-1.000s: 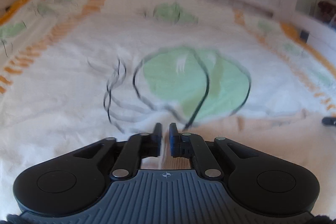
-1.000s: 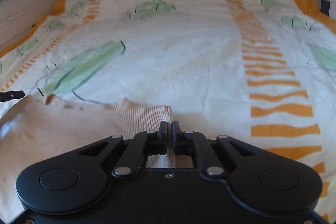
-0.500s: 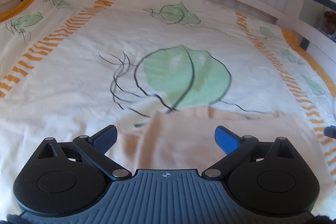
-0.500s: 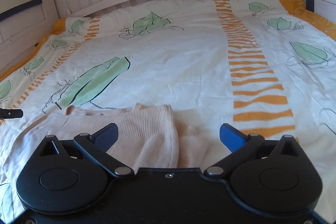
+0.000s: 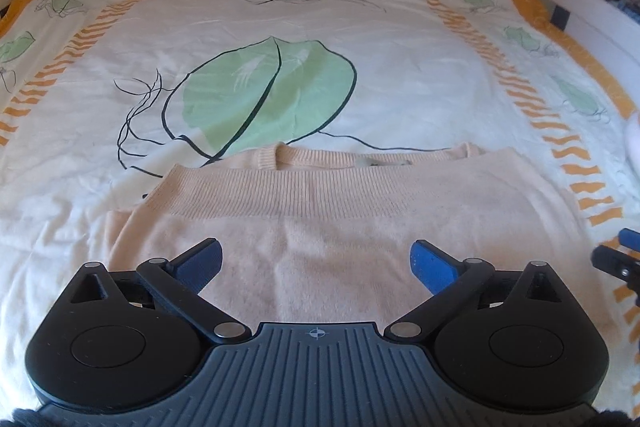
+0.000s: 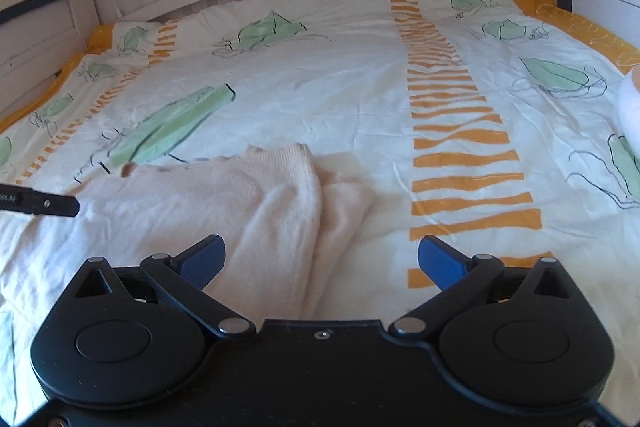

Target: Fold small clothes

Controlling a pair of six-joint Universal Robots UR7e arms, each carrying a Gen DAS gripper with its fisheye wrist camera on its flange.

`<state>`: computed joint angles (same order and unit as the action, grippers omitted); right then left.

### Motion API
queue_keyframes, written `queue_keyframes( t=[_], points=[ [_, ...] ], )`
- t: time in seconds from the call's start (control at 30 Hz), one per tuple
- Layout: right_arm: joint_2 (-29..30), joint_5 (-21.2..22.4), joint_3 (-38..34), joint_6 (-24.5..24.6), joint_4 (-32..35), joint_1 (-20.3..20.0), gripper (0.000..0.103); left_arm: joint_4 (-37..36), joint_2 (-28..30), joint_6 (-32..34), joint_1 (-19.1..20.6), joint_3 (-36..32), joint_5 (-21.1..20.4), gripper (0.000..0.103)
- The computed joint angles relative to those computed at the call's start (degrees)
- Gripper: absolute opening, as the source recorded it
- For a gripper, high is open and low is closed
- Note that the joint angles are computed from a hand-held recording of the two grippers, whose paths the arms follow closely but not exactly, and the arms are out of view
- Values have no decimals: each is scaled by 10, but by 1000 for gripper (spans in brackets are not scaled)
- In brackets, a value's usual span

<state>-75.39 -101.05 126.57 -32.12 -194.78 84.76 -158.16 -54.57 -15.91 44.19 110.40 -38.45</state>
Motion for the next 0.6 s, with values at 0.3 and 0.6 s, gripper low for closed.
queue_keyframes(
  t=[0.3,0.6],
  points=[
    [-12,30,-6,14,16,-11,103,38,42,-39,14,-10,20,103],
    [-10,20,-16,18,38,-10,103,110,43,-82,11,-36,26,103]
  ],
)
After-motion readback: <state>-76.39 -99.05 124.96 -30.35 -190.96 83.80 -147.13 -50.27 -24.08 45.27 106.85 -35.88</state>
